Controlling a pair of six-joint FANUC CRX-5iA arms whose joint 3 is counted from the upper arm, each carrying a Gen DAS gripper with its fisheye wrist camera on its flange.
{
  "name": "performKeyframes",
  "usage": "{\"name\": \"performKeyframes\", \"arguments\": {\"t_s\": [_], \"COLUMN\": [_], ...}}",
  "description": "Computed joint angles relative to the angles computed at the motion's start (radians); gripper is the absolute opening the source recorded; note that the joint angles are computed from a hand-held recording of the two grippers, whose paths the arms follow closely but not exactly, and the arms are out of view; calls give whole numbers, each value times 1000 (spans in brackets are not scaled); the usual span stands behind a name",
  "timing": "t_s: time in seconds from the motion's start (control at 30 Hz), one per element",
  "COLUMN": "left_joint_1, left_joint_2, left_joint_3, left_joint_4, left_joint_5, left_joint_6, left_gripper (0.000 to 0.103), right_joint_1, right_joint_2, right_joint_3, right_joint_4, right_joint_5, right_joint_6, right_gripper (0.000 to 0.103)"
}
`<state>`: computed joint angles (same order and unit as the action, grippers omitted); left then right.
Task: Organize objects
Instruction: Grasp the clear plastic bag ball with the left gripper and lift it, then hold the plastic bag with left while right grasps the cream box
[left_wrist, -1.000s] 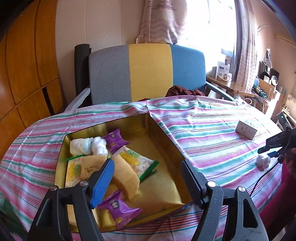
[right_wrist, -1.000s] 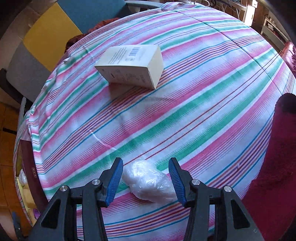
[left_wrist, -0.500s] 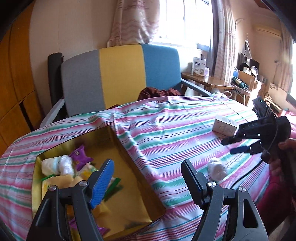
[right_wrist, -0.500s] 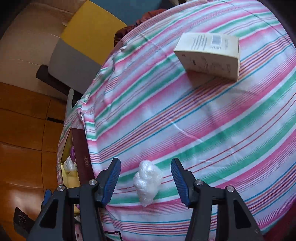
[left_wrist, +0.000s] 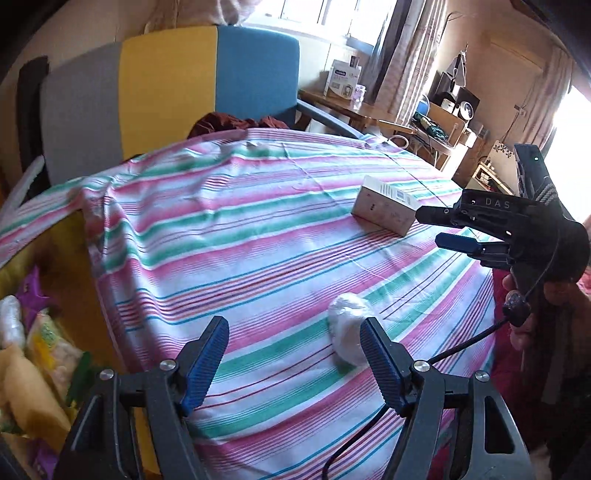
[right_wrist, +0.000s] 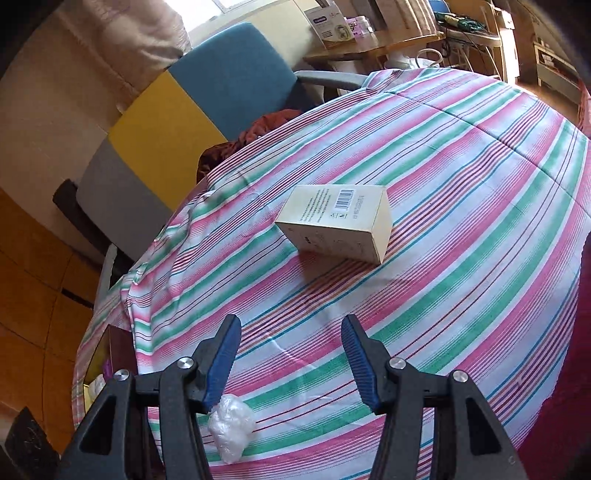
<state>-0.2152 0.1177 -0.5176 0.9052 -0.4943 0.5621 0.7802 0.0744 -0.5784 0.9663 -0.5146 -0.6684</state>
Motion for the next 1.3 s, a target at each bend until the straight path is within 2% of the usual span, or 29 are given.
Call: {"name": "performKeyframes", "arguments": {"t_s": [0.2, 0.33, 0.4, 0.43, 0.47, 0.5, 0.67, 0.87, 0.93, 1.1, 1.2, 1.3], "left_joint_1": [-34, -58, -58, -56, -59, -68, -87, -193, -189, -224, -230, -229], "left_joint_2": [103, 154, 194, 210, 213, 198, 159, 117, 118, 110, 118, 119], "left_joint_3": [109, 157, 201, 215, 210, 182, 77, -62, -60, -88, -85, -88], "left_joint_4": [-69, -118, -171, -183, -183, -171, -16, 329, 334, 483, 529, 554], "left_joint_5": [-89, -106, -146, -164, -152, -99, 36, 245, 239, 271, 262, 250], "left_joint_6": [80, 105, 165, 180, 180, 159, 18, -345, -349, -479, -508, -524], "left_gripper": [73, 73, 63, 52, 39, 38, 37, 37, 37, 37, 37, 37], "right_joint_1": [-13, -15, -17, -19, -22, -22, -26, -18, -16, -2, 13, 21], "right_joint_2": [-17, -19, -22, -23, -23, -23, -19, -9, -4, 13, 41, 59], "right_joint_3": [-31, -35, -40, -43, -45, -45, -41, -26, -18, 17, 80, 140], "right_joint_4": [56, 61, 77, 83, 85, 82, 69, -3, -44, -154, -310, -397], "right_joint_5": [28, 40, 41, 46, 49, 50, 70, 76, 80, 64, 39, -21], "right_joint_6": [-74, -79, -95, -103, -109, -108, -88, -33, -4, 93, 261, 398], "right_gripper": [57, 57, 57, 57, 57, 57, 57, 57, 57, 57, 57, 57]}}
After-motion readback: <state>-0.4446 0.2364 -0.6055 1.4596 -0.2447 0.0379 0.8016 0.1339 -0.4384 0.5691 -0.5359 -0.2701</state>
